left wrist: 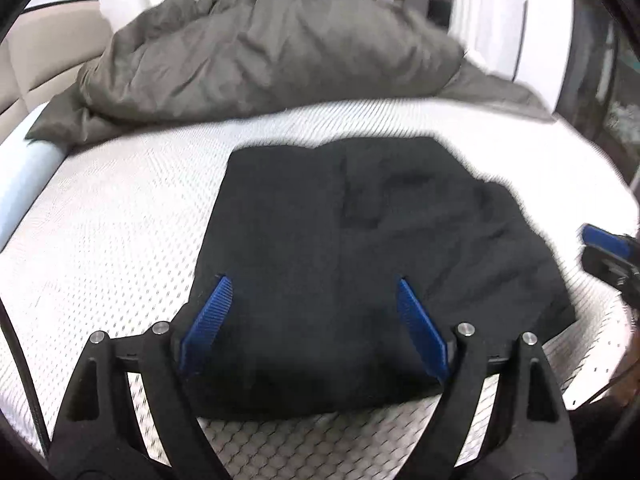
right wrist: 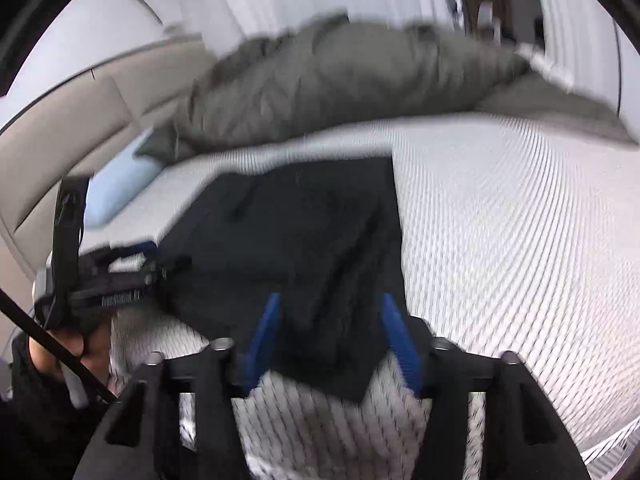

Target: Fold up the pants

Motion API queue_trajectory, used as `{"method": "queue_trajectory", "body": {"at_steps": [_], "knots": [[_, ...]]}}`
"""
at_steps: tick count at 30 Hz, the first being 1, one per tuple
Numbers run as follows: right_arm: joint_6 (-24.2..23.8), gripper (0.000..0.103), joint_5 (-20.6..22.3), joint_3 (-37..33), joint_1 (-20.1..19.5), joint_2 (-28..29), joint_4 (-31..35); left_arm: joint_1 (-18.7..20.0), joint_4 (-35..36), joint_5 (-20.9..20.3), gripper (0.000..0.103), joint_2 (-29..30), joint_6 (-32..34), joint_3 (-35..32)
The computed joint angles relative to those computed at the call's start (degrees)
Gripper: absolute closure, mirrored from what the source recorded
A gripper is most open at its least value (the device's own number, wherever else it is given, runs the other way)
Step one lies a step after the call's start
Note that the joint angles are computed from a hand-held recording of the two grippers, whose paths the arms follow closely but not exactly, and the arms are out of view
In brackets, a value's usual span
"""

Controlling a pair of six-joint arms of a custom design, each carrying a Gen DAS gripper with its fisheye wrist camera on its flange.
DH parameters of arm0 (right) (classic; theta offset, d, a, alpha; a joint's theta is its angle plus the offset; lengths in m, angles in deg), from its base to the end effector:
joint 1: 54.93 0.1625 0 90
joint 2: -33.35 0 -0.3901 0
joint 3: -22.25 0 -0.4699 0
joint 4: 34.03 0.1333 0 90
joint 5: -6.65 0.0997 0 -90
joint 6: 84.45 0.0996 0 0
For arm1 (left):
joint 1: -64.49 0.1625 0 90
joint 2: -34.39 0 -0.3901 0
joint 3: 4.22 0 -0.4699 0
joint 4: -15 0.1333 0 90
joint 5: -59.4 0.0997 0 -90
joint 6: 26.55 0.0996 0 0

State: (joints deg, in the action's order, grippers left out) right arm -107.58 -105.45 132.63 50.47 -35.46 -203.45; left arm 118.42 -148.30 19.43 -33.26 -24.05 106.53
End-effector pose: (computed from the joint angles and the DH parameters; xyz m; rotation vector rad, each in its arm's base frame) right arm 0.2591 -0.5799 0.2027 0.6914 -2.5041 0.8525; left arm -0.1896 -0.6163 0.1971 0.4855 2.2632 -0.9027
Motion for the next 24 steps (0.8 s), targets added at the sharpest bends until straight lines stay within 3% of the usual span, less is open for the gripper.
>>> {"method": "queue_trajectory", "body": {"at_steps": [2, 3, 5, 9, 13, 19, 22, 24], "knots": [[-1.0, 0.048, 0.8, -3.7, 1.1, 3.8, 1.8, 0.3, 0.7, 0.2, 0.02, 2.1, 0.1, -2.3], [-1.3, 0.067, 1.5, -5.9, 1.4, 6.1, 4.0, 0.7, 2.0, -0.2, 0.02, 2.8, -0.9, -3.3], [0.0, 0.083, 3.4, -10.1, 1.2, 9.9, 9.3, 2.0, 6.4, -2.2, 0.024, 3.9, -4.2, -5.4], [1.6, 0.093, -3.6, -14.7, 1.1, 16.8, 14.0, 2.7, 6.8, 1.7, 0.026, 4.3, -2.1, -4.8], [-2.9, 0.093, -10.1, -12.1, 1.6, 15.8, 7.7, 3.9, 6.3, -0.8, 0.023, 0.8, -1.7, -2.0], [-0.1, 0.093, -4.9, -8.2, -0.6, 9.9, 8.5, 3.7, 7.2, 1.5, 0.022, -3.3, -3.7, 1.1], [-1.5, 0.072, -5.3, -9.3, 1.0, 10.8, 8.2, 2.5, 2.6, 1.8, 0.025, -3.9, -0.9, 1.3], [-2.2, 0.051, -4.6, -12.1, 1.9, 13.1, 8.0, 2.0, -2.3, 1.1, 0.025, -2.2, 3.9, -0.5]]}}
